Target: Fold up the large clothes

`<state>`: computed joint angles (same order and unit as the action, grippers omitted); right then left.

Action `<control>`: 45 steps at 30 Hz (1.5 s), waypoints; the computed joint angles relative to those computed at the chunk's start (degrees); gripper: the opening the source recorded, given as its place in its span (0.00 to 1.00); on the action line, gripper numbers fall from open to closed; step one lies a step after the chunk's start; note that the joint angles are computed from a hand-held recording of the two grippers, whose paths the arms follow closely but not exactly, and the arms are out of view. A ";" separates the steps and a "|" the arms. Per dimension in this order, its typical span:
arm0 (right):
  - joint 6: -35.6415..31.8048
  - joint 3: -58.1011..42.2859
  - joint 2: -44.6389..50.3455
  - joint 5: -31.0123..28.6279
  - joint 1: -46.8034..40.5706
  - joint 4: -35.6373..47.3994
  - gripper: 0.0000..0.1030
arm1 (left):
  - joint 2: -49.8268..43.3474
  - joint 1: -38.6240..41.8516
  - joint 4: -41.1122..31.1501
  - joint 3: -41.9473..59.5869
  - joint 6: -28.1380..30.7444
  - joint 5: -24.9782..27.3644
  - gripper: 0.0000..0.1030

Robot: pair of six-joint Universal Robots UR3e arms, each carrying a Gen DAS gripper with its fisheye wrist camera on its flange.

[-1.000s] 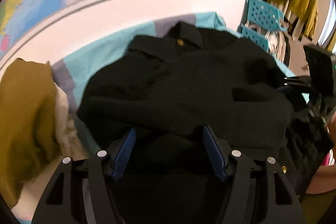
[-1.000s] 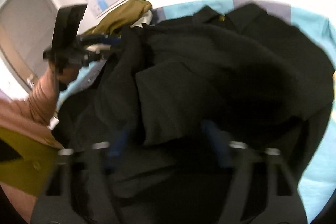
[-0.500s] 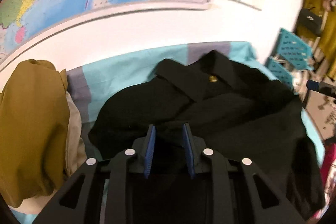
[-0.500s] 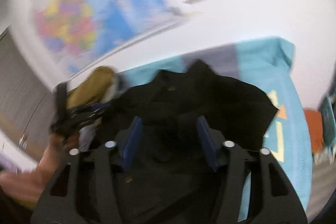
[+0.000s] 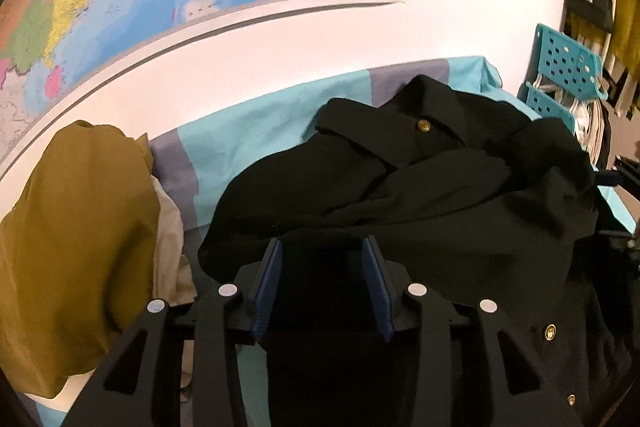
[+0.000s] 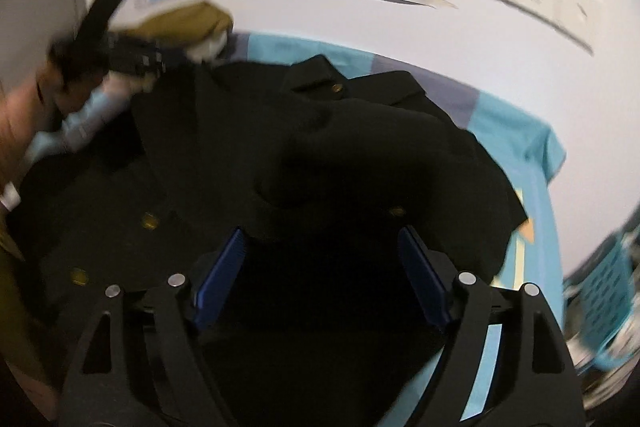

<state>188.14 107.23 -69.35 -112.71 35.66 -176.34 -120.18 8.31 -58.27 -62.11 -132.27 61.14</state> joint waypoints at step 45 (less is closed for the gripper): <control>18.72 5.82 -7.73 16.70 -19.56 1.34 0.18 | -14.71 -3.08 8.62 14.58 -7.33 10.04 0.49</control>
